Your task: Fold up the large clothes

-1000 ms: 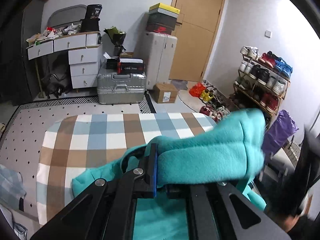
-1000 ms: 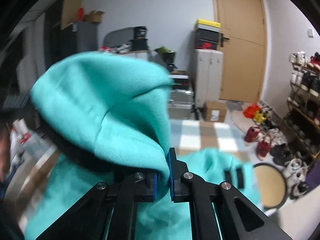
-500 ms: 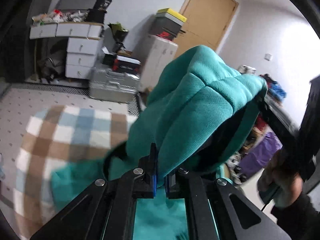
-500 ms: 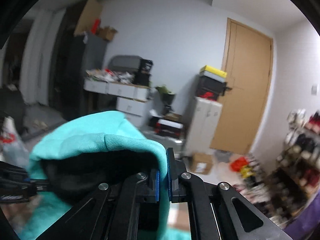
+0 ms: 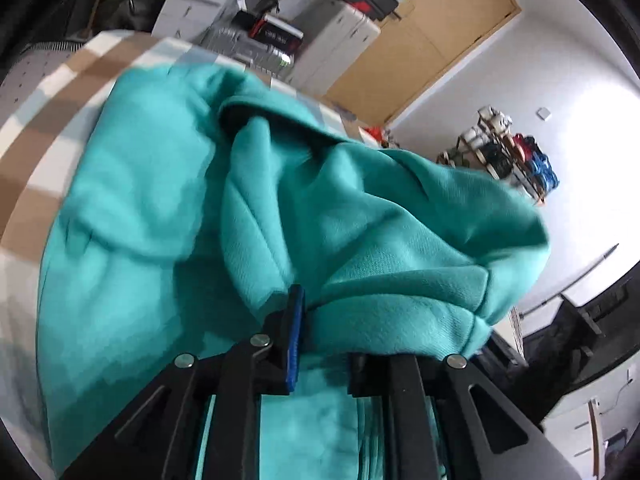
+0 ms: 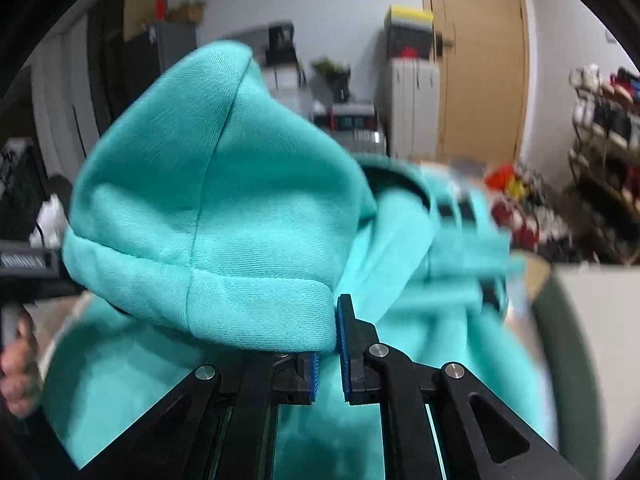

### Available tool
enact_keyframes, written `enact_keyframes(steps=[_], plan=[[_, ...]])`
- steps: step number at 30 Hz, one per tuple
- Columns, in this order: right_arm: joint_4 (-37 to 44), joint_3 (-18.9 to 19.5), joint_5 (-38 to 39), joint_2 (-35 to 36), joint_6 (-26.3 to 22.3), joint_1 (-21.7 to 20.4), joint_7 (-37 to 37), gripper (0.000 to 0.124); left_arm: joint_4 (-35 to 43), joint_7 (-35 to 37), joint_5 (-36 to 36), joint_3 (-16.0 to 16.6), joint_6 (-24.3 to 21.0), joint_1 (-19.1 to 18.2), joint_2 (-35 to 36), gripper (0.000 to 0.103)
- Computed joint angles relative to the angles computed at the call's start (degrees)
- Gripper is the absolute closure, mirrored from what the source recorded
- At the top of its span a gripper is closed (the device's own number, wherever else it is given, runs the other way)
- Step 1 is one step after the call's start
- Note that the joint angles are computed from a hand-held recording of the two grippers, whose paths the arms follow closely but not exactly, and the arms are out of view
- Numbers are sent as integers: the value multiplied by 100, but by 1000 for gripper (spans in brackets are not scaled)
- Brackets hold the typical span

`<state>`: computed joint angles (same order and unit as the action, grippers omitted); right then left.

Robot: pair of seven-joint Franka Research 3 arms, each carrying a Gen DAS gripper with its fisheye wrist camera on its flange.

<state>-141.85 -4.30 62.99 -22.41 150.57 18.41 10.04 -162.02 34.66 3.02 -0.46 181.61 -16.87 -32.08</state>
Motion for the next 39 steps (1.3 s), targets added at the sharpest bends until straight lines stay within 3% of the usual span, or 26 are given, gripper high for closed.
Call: enact_keyframes(steps=[2, 3, 4, 5, 10, 15, 20, 21, 23, 25, 26, 27, 28, 31, 32, 36, 39], plan=[[-215, 100, -434, -154, -62, -157, 396, 98, 5, 49, -26, 27, -613, -120, -315, 86], [-290, 104, -749, -251, -288, -262, 696, 76, -5, 111, -72, 62, -736, -203, -406, 77], [-338, 105, -1016, -328, -460, -341, 919, 52, -4, 173, -114, 67, -975, -272, -529, 49], [-377, 137, -1383, -405, -674, -452, 1203, 46, 18, 203, -152, 24, -1219, -265, -614, 20], [-657, -59, -2087, -976, -1112, -579, 1341, 48, -44, 644, -270, 87, -1192, -387, -798, 18], [-396, -590, -1616, -1362, -1677, -452, 1113, 39, -78, 1051, -540, 460, -729, -623, -623, 18], [271, -251, -1364, -994, -1816, -330, 1451, 37, -276, 1244, -1085, 1057, -518, -1199, -617, 18], [344, -172, -1403, -923, -1819, -297, 1446, 37, -303, 1166, -1072, 992, -589, -1116, -686, 18], [631, 131, -1894, -595, -1965, -263, 1540, 40, -359, 988, -1031, 601, -851, -734, -858, 18], [818, 756, -2960, -163, -1612, -391, 2018, 53, -340, 957, -925, 374, -1134, -496, -967, 18], [821, 1096, -3626, 2, -1273, -503, 2445, 64, -323, 923, -849, 221, -1263, -343, -1011, 18], [893, 1421, -4336, 226, -1011, -648, 2917, 94, -310, 842, -771, 44, -1369, -168, -1048, 18], [1044, 1650, -4935, 475, -921, -747, 3309, 110, -297, 756, -711, -91, -1469, -39, -1079, 18], [1476, 1436, -4912, 900, -850, -434, 3144, 113, -356, 694, -701, -75, -1455, -69, -1147, 18], [1617, 1479, -5138, 1048, -421, -443, 3260, 113, -358, 671, -721, -50, -1420, -96, -1131, 18], [2617, 1436, -5939, 1610, 90, -436, 4427, 114, -330, 699, -794, 95, -1436, -243, -1078, 18], [3134, 1366, -6919, 1864, 914, -401, 5268, 115, -253, 732, -773, 41, -1444, -246, -1029, 18]])
